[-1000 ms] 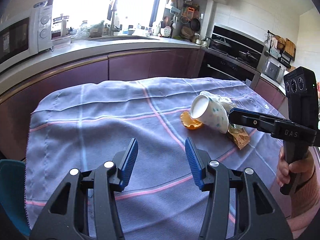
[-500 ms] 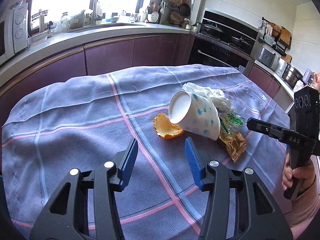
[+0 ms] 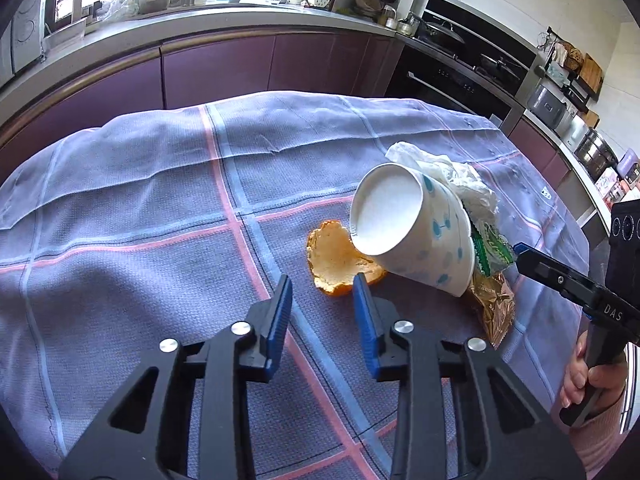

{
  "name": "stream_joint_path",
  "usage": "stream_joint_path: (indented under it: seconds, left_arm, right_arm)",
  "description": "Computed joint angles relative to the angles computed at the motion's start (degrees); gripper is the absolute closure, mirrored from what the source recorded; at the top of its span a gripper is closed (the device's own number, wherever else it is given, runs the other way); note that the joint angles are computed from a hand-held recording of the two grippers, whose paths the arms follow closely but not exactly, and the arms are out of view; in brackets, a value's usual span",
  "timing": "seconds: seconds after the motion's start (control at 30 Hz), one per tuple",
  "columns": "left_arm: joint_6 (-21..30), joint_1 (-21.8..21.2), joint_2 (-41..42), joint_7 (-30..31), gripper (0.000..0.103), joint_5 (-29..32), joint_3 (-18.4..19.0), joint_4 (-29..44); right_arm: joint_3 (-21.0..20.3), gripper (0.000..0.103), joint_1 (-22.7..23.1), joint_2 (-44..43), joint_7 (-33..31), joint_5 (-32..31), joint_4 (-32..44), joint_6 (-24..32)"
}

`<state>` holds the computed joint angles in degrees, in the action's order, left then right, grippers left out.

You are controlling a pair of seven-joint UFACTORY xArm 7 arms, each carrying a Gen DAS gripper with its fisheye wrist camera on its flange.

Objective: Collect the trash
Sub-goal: 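Grasp an orange peel with the left tool while the right tool grasps the green wrapper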

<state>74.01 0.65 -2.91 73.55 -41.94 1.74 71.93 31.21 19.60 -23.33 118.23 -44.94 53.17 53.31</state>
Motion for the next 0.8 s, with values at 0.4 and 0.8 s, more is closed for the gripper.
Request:
stream_joint_path:
  seconds: [0.4, 0.8]
  left_arm:
    - [0.45, 0.75, -1.59, 1.08, 0.091, -2.12, 1.02, -1.29]
    - [7.22, 5.32, -2.49, 6.82, 0.092, -6.35, 5.8, 1.9]
  right_arm:
    - [0.29, 0.097, -1.07, -2.23, 1.74, 0.26, -2.97, -4.61]
    - [3.38, 0.1, -2.14, -4.55, 1.99, 0.94, -2.16, -1.34]
